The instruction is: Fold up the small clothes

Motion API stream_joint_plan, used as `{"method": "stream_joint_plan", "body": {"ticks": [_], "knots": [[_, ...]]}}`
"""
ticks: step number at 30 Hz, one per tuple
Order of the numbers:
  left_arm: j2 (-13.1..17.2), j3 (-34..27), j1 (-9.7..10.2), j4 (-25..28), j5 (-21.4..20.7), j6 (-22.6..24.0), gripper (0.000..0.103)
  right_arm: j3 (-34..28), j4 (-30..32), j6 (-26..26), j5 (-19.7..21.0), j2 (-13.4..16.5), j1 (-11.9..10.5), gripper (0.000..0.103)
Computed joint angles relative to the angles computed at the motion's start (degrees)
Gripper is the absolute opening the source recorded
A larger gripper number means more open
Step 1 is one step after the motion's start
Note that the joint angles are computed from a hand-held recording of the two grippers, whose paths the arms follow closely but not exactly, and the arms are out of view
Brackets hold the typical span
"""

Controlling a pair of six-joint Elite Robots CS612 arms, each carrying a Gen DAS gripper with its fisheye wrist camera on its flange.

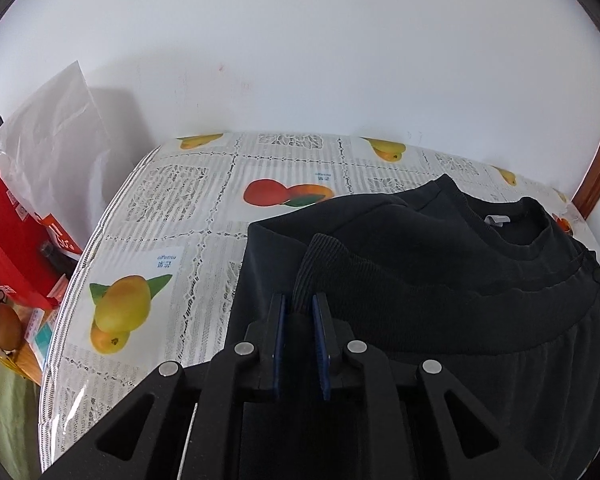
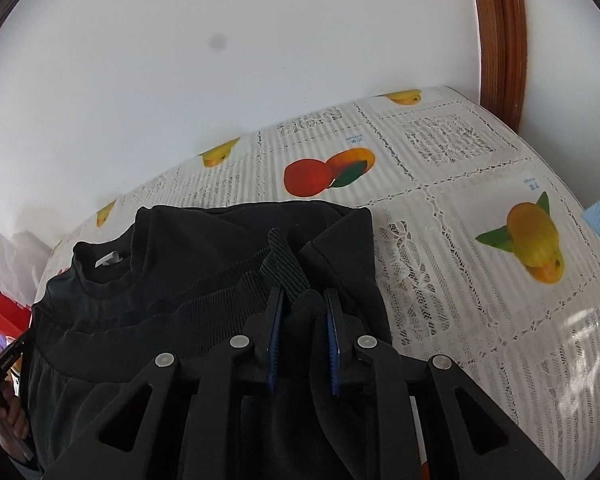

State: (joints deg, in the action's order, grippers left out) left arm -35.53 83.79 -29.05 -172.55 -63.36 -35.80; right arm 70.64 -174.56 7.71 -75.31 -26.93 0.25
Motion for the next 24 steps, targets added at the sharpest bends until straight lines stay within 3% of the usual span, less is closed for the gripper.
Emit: {"method": "stream_joint_plan", "body": {"ticks": [2,4,5,10,12,16,19,21,24], "knots": [[-0.4,0.4,-0.17,0.4,-0.4,-0.2,0.018,1.4,-1.0,-1.2,-1.8,-1.0,0.4,0.024],[-0.8,1.0,-0.47,0.7,-0.5,-0.4,0.019,3.9,-3.9,-3.9,-5.6,-2.3,1.0,0.036],[-1.1,1.5,-0.65,0.9,-0.5,-0.4,0.021,5.8,-6.0,-5.3,-7.5,-3.1,1.3,0.037],[-3.4,5.5,-1.87,2.2,0.9,-1.2,0.022,12.5,-10.3,-7.8,-8.9,-5.8,0.7,0.037],[-4.5,8.0,-2.05,2.0,-0.4,-2.3,0.023,15.5,-11.6,-7.8,-10.8,-6.6,0.3,0.037],[-6.7,13.5,-2.65,-0.6,-0.7,-4.9,0.023,20.8,-13.3,-7.1,-10.1,-8.5,-0.9,0.037],[-8.1,17.3,-3.0,-3.1,-1.3,-6.5,0.025,24.4,-16.0,-6.9,-12.7,-10.5,-0.5,0.037],[-9.0,19.9,-3.19,-6.0,-2.6,-6.9,0.028,25.8,-17.4,-6.8,-12.2,-11.6,-0.1,0.038],[-10.2,23.1,-3.82,-8.3,-2.6,-8.1,0.032,27.0,-19.5,-7.5,-12.3,-12.7,1.6,0.047]]}}
